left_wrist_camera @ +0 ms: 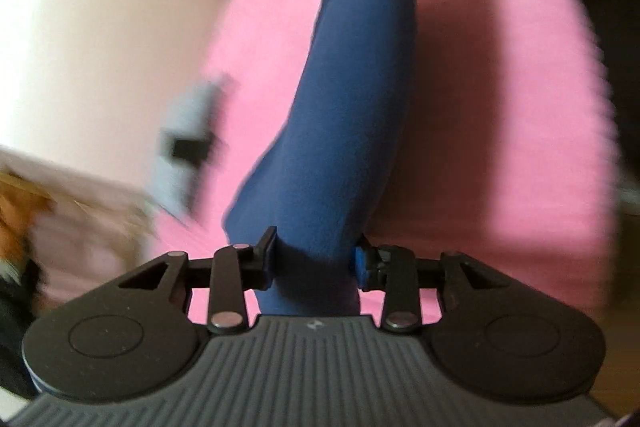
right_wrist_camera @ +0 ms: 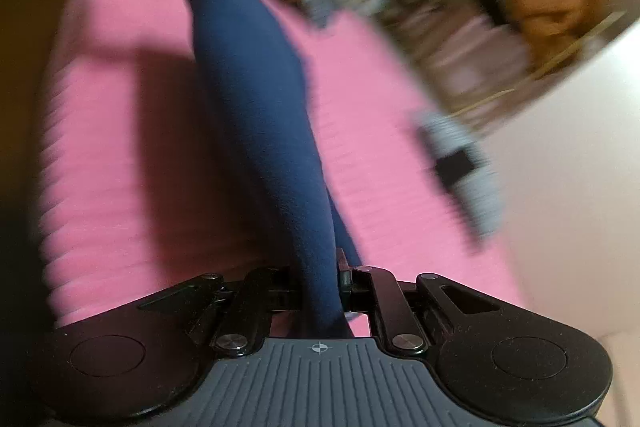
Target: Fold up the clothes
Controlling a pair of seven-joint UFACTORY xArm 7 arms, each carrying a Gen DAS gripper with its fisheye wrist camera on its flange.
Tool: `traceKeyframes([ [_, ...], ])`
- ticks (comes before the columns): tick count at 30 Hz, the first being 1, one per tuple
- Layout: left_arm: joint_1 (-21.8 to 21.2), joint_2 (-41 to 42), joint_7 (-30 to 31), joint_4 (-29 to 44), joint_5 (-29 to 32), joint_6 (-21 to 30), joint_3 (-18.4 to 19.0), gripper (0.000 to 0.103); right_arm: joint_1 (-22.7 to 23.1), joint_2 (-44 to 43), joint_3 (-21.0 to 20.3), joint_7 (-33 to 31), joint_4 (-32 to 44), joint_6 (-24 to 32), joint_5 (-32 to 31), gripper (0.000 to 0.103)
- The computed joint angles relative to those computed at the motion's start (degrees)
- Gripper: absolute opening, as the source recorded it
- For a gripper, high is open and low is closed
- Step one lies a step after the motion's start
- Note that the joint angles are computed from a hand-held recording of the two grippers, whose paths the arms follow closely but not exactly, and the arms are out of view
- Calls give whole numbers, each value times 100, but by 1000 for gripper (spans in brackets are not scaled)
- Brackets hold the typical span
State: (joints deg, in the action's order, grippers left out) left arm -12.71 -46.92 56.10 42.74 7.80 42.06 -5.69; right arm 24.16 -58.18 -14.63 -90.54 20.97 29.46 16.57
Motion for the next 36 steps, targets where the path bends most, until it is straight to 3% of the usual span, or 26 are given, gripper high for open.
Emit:
traceKeyframes([
  [3, -103, -1349, -425, -1336, -9, 122, -324, 41, -388, -650, 31, -149, -567, 381, -251, 9],
  [6, -117, -2104, -995, -1730, -110, 251, -424, 46, -870, -1079, 51, 107, -758, 678, -319, 9],
  [11, 293, -2134, -2138, -1157, -705, 1068, 210, 46, -1562, -905, 160, 991, -643, 704, -323, 10],
  [14, 624, -1559, -2852, -683, -1166, 1014, 775, 44, -1731, -530, 363, 1947, -387, 480, -118, 10],
  [15, 670, -1316, -3011, -493, -1325, 991, 973, 44, -1753, -371, 424, 2303, -264, 415, -40, 17],
  [16, 687, -1109, -3159, -346, -1514, 943, 1159, 44, -1660, -132, 447, 2604, -127, 310, 67, 44],
  [17, 664, -912, -3282, -212, -1727, 885, 1329, 44, -1611, -79, 460, 2924, -86, 221, 192, 60],
  [18, 625, -721, -3392, -73, -1954, 839, 1494, 45, -1550, -11, 466, 3239, -31, 135, 314, 69],
  [22, 299, 158, -3625, 379, -2907, 419, 1929, 46, -1009, 811, 194, 4026, 680, 157, 799, 69],
  [25, 52, 878, -3497, 767, -3547, 276, 2223, 45, -463, 1469, -72, 4189, 1181, 84, 1306, 69],
  [27, -138, 1341, -3252, 1003, -4049, 325, 2427, 39, -275, 1659, -137, 4225, 1398, 208, 1577, 69],
  [28, -200, 1596, -3122, 1137, -4223, 379, 2486, 26, -100, 1878, -220, 4124, 1553, 207, 1766, 69],
  [29, -177, 1837, -3044, 1252, -4227, 459, 2458, 14, 49, 2093, -294, 4006, 1711, 232, 1971, 69],
  [32, -7, 2299, -2796, 1367, -4089, 570, 2260, 15, 136, 2495, -356, 3735, 2011, 535, 2369, 69],
  [34, 105, 2363, -2679, 1384, -4210, 625, 2196, 15, 92, 2818, -264, 3535, 2133, 478, 2492, 59],
  [36, 225, 2394, -2585, 1411, -4330, 703, 2135, 15, 30, 3162, -218, 3520, 2314, 507, 2718, 57],
])
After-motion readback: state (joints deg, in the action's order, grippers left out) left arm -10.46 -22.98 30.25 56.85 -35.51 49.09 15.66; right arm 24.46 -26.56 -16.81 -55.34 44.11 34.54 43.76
